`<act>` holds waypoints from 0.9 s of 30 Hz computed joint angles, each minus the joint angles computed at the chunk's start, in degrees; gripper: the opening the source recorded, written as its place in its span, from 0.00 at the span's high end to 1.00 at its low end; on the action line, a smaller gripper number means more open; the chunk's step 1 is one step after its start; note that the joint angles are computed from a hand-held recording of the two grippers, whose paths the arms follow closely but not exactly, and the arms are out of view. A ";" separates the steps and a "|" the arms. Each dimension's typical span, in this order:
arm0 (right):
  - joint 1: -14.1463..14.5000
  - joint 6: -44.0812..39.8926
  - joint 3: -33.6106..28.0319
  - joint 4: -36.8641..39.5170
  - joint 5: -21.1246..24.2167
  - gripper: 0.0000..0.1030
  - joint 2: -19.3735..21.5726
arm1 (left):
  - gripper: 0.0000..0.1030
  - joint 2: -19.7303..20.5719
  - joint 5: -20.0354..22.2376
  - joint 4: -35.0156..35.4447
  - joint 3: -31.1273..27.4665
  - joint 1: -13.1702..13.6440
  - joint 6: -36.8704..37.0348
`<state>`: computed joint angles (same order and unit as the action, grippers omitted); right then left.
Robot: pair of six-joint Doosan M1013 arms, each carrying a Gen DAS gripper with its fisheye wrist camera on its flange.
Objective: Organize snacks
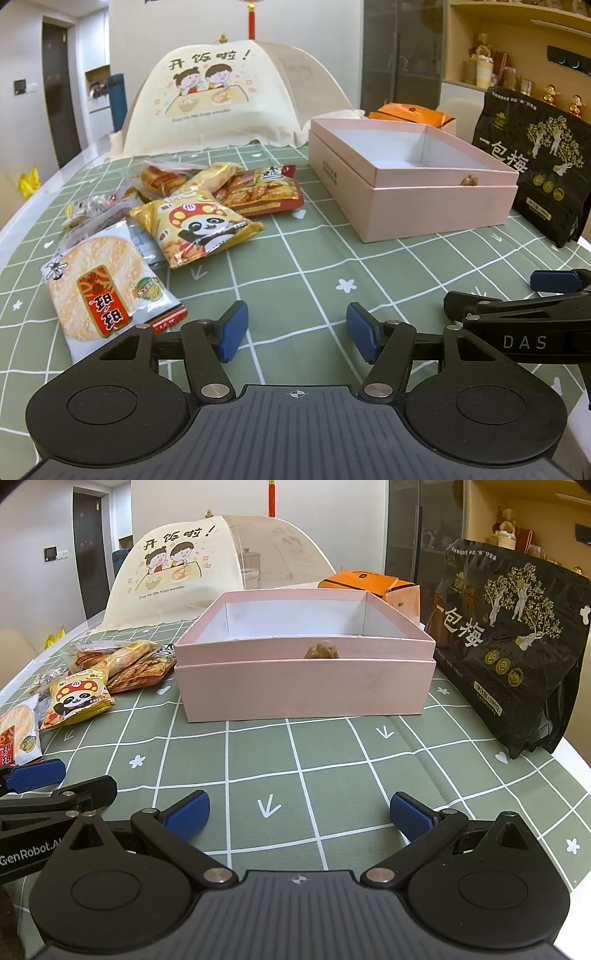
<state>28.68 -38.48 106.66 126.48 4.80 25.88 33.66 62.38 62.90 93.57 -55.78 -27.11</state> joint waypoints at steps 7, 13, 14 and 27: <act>0.00 0.00 0.00 0.00 0.00 0.00 0.00 | 0.36 -0.12 -0.07 0.12 0.23 -0.01 -0.20; 0.00 0.12 0.01 -0.11 0.00 0.00 -0.01 | 0.36 0.03 0.15 -0.10 -0.05 0.00 0.28; 0.00 0.12 0.01 -0.11 0.00 0.00 -0.01 | 0.36 0.03 0.15 -0.10 -0.05 0.00 0.28; 0.01 0.17 0.00 -0.16 -0.02 0.00 -0.01 | 0.36 0.03 0.15 -0.10 -0.05 0.00 0.28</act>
<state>28.69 -38.31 106.66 126.33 4.78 25.87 33.69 62.53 62.79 93.52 -55.78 -26.83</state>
